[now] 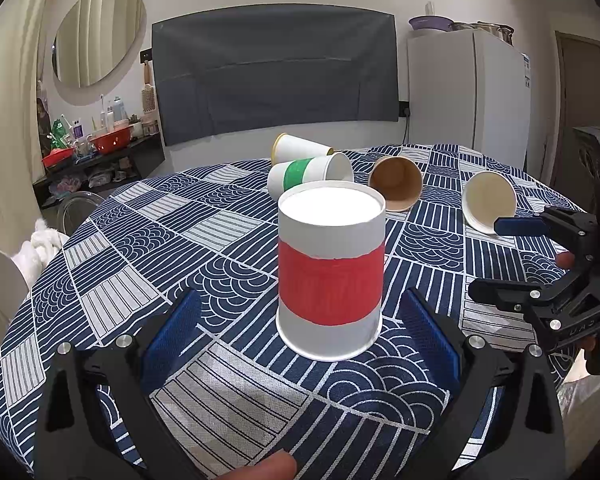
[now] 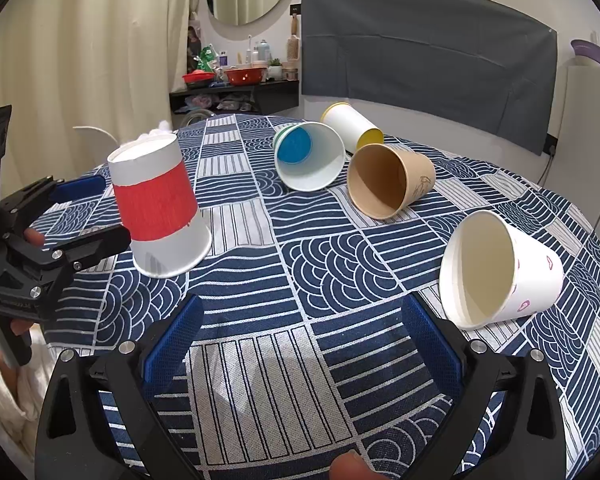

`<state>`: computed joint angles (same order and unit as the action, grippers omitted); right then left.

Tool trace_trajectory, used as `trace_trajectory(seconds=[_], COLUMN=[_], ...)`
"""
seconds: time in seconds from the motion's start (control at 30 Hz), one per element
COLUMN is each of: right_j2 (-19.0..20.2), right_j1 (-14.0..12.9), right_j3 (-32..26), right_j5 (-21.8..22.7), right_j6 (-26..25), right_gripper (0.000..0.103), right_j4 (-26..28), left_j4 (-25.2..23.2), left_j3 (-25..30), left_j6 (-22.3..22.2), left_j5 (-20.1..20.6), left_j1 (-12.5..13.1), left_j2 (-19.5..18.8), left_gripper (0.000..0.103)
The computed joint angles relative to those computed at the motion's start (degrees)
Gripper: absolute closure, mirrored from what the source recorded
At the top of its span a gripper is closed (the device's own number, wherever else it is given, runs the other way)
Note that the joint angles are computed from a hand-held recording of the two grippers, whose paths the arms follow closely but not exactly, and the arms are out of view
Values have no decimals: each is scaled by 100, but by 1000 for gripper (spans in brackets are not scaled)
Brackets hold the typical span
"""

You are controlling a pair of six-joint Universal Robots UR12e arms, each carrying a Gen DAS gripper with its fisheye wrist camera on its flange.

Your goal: Flip cup upside down

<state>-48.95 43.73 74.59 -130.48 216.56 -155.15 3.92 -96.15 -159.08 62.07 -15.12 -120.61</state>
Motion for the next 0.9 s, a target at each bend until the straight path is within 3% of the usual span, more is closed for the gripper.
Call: trace_trajectory(seconds=[0.67, 0.9], right_j2=[7, 7], right_j1=[0, 0], right_j3=[10, 6], right_j5=[17, 29], right_j6=[-13, -4], right_gripper=[8, 8], right_j4=[-25, -16], left_j4=[331, 63], left_j3=[-55, 0], left_j6=[-99, -117], left_j5=[165, 21], left_j1=[-22, 10], left_j2=[-14, -6], left_gripper=[6, 6])
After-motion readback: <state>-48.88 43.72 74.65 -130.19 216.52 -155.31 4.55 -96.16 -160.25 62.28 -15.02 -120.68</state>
